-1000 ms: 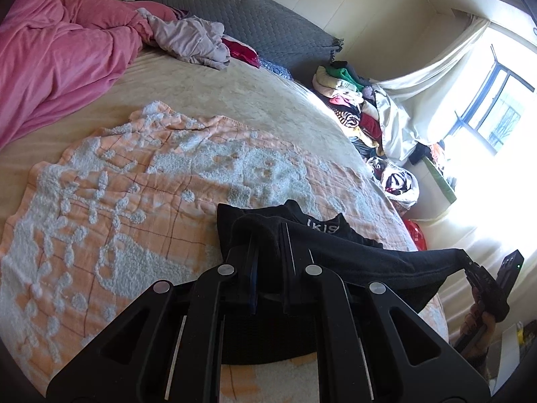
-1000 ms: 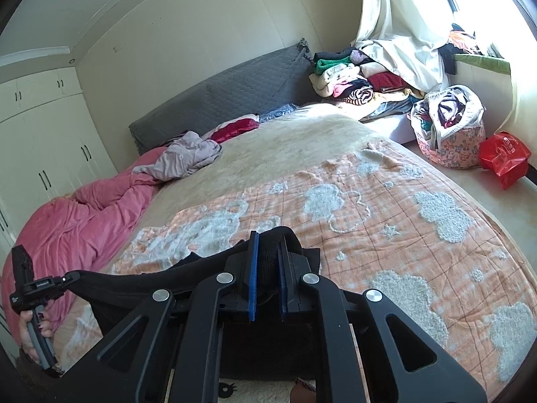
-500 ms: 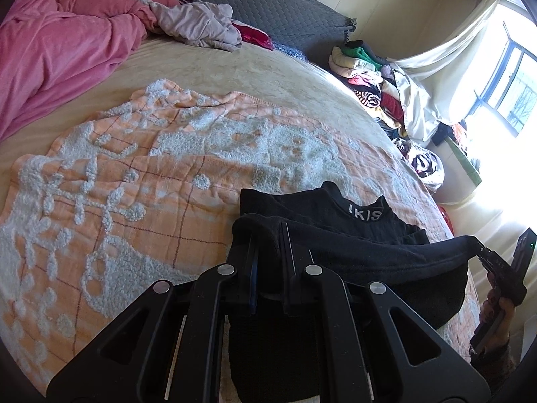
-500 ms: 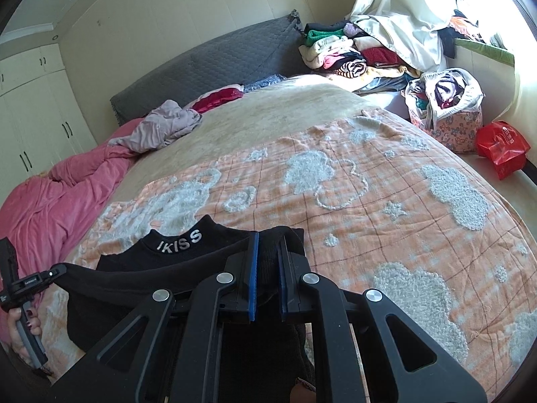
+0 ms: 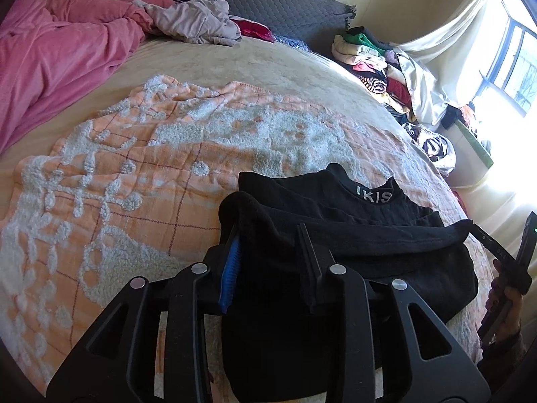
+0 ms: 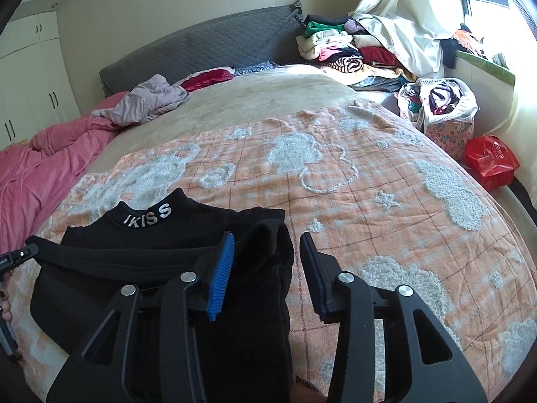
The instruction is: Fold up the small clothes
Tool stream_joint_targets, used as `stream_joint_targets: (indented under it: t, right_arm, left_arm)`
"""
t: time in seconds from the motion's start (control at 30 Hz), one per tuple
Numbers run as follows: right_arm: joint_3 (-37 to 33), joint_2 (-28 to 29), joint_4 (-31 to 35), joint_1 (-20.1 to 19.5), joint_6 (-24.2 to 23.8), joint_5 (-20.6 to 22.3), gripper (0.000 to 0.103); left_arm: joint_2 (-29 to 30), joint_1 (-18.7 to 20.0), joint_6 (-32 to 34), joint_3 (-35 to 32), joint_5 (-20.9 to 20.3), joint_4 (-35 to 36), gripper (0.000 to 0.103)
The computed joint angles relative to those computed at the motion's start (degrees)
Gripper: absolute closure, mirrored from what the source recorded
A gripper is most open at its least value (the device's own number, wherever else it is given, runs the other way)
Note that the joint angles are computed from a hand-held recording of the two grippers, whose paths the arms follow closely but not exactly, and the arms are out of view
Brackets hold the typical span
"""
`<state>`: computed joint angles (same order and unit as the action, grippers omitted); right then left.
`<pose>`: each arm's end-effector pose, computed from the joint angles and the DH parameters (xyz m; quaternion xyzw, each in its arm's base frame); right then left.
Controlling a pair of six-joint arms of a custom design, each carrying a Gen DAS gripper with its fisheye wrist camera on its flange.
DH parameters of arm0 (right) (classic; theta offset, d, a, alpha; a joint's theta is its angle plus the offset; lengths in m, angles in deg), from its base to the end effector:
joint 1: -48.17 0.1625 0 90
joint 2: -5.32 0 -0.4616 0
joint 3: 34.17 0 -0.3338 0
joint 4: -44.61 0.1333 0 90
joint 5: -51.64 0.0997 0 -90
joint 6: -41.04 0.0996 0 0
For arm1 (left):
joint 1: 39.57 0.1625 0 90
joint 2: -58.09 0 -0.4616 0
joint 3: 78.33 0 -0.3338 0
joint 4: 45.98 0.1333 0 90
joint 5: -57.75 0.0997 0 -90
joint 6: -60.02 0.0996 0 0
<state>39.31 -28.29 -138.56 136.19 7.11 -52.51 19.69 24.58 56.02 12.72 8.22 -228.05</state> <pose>0.0820 -0.7809 0.2263 0.1910 -0.8679 0.3895 0.2419 -0.1224 -0.7067 0.1886 0.0529 0.8894 -0.3896 0.2331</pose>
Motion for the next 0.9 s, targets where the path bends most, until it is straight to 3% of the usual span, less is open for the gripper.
stream_joint_targets:
  t: [0.13,0.23,0.33,0.53,0.63,0.9]
  right_arm:
    - [3.24,-1.52,-2.11,0.35,-2.96,1.26,0.058]
    - [5.77,-2.09,-2.80,1.24,-8.15,0.97,0.058]
    - [7.26,-2.30,0.15,2.01,-12.21,0.48,0.062]
    - [7.08,0.32,3.06,3.07,-17.43,-6.18,0.066]
    - [4.43,2.04,5.39,2.97,-16.25,-7.49,0.066]
    - [-3.16,5.27,9.81,2.72,-13.60,-6.13,0.066]
  left_arm:
    - [-0.96,-1.14,-1.57,1.24,-1.48,1.89,0.077]
    - [-0.51,-1.93,-0.97,1.13,-3.25,5.05,0.077]
    - [1.29,-2.63,1.36,0.18,-1.53,7.13,0.078]
    - [4.11,-2.28,3.02,-1.59,-0.01,10.24,0.078]
    - [5.28,-2.37,3.97,-2.51,1.80,9.85,0.078]
    - [7.71,-1.83,5.49,-7.37,3.45,11.67,0.078]
